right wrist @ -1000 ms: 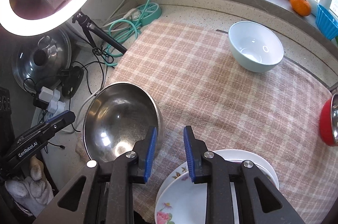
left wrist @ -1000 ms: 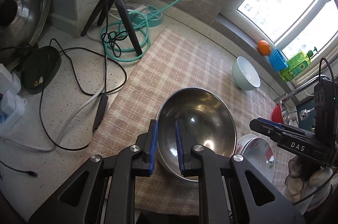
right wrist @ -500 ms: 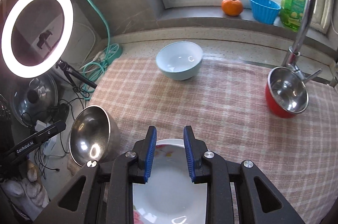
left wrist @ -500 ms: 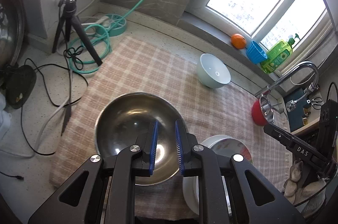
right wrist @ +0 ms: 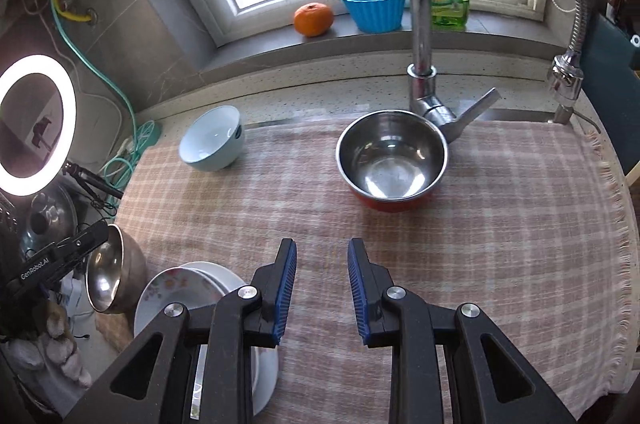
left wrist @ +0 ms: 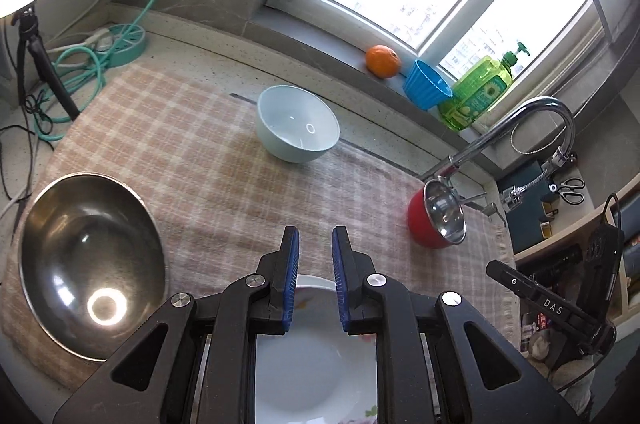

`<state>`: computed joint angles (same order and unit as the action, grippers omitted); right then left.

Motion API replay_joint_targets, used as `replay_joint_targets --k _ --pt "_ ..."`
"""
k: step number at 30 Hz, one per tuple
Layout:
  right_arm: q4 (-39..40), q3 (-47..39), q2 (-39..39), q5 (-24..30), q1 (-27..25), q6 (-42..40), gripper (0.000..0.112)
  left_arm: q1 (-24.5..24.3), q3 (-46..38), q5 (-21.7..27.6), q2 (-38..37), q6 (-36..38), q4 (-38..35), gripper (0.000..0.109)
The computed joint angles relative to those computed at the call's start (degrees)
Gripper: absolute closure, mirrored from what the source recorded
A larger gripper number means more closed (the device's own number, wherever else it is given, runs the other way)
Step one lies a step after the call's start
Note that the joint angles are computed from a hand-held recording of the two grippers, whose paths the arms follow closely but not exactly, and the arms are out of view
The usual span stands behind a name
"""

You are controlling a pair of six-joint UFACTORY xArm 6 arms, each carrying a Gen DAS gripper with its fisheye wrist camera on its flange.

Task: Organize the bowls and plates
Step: 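Open both grippers and release the steel bowl rim, then move both grippers to the rim of the red saucepan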

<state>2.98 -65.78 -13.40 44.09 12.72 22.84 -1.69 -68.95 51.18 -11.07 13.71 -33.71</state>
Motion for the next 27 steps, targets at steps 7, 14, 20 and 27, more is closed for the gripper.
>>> replay_joint_targets --k 7,14,20,27 --pt "-0.1 3.3 -1.1 -2.9 -6.2 -4.1 0.088 -7.1 -4.9 0.7 5.3 -6.2 8.2 0.094" --pt "4.5 4.4 0.8 -7.1 -10.9 -9.5 0.088 -13.0 -10.9 0.7 11.9 -8.9 12.6 0.093" --pt "10.6 2.5 5.2 -7.8 -12.9 -15.9 0.089 -16.2 -15.9 1.0 17.1 -10.2 12.4 0.093" --pt "17.6 -0.3 9.5 -7.1 -14.3 -22.0 0.090 -18.4 -21.3 2.7 22.4 -11.1 11.1 0.094"
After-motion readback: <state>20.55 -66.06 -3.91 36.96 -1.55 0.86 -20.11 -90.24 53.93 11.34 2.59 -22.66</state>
